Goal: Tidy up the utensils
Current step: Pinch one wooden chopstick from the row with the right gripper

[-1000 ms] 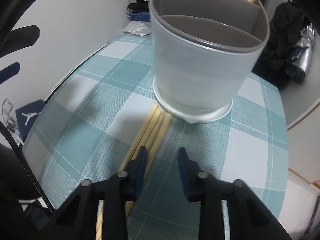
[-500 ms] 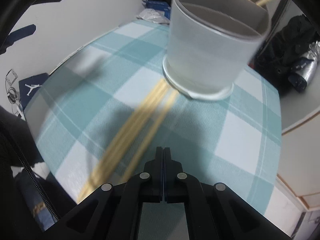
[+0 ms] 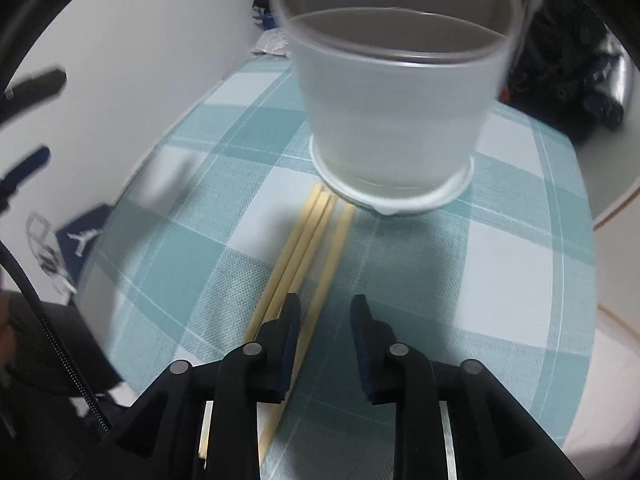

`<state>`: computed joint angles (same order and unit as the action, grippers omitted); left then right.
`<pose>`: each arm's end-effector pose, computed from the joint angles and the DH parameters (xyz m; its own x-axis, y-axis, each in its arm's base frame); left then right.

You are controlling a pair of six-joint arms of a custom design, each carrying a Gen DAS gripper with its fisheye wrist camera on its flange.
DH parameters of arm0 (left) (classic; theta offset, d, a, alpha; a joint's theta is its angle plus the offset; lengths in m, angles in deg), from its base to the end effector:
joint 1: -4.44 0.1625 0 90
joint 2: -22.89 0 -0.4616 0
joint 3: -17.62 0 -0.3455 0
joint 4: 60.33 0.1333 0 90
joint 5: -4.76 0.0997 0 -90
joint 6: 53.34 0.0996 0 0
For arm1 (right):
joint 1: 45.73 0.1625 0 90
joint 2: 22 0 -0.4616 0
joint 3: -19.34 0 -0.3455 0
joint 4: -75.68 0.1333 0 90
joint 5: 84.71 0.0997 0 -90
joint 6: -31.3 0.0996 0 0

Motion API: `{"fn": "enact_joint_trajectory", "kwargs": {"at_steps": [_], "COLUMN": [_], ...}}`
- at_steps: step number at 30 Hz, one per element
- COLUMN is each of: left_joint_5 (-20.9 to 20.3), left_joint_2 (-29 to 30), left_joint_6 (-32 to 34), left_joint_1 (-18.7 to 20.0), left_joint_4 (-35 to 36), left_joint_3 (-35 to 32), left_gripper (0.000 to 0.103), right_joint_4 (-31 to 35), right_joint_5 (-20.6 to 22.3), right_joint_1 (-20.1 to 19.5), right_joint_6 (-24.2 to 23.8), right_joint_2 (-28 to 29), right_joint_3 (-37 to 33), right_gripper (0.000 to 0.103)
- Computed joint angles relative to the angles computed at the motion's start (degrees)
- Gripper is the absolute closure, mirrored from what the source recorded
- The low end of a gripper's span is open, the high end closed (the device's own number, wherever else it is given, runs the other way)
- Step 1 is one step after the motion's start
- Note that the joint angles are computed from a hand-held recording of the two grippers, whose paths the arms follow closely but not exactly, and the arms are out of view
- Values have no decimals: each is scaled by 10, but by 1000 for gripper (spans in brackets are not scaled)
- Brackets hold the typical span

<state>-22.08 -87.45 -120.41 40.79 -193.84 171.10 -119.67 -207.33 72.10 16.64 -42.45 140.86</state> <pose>-0.0227 -0.2925 0.3147 -0.8478 -0.4055 -0.3417 0.0630 0.5627 -0.8243 0.2907 -0.3801 -0.0915 -0.6209 -0.5692 0.5389 -0.6437 0.7627 0.0638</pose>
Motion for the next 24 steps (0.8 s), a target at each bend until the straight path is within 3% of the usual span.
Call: {"fn": "enact_joint_trajectory", "kwargs": {"at_steps": [3, 5, 6, 8, 18, 21, 24], "left_joint_5": [7, 2, -3, -12, -10, -1, 30], "left_joint_2": [-15, -14, -10, -4, -15, -15, -22], "left_joint_6": [-22, -19, -9, 3, -17, -19, -57], "left_joint_1": [-1, 7, 13, 23, 11, 8, -8], "left_joint_4": [21, 6, -15, -41, -22, -12, 55], "left_joint_3": [-3, -3, -1, 1, -2, 0, -4], "left_gripper": [1, 1, 1, 1, 1, 1, 1], "right_joint_4": [-32, -31, -28, -29, 85, 64, 43], "right_joint_5": [-36, -36, -36, -54, -31, -24, -29], "right_joint_1": [23, 27, 29, 36, 26, 27, 28], "right_joint_6": [-22, -28, -30, -48, -30, -52, -69], "right_joint_2": [24, 25, 25, 29, -32, -31, -18], "right_joint_3": [-3, -3, -3, -3, 31, 32, 17], "right_gripper": [78, 85, 95, 97, 96, 93, 85]}}
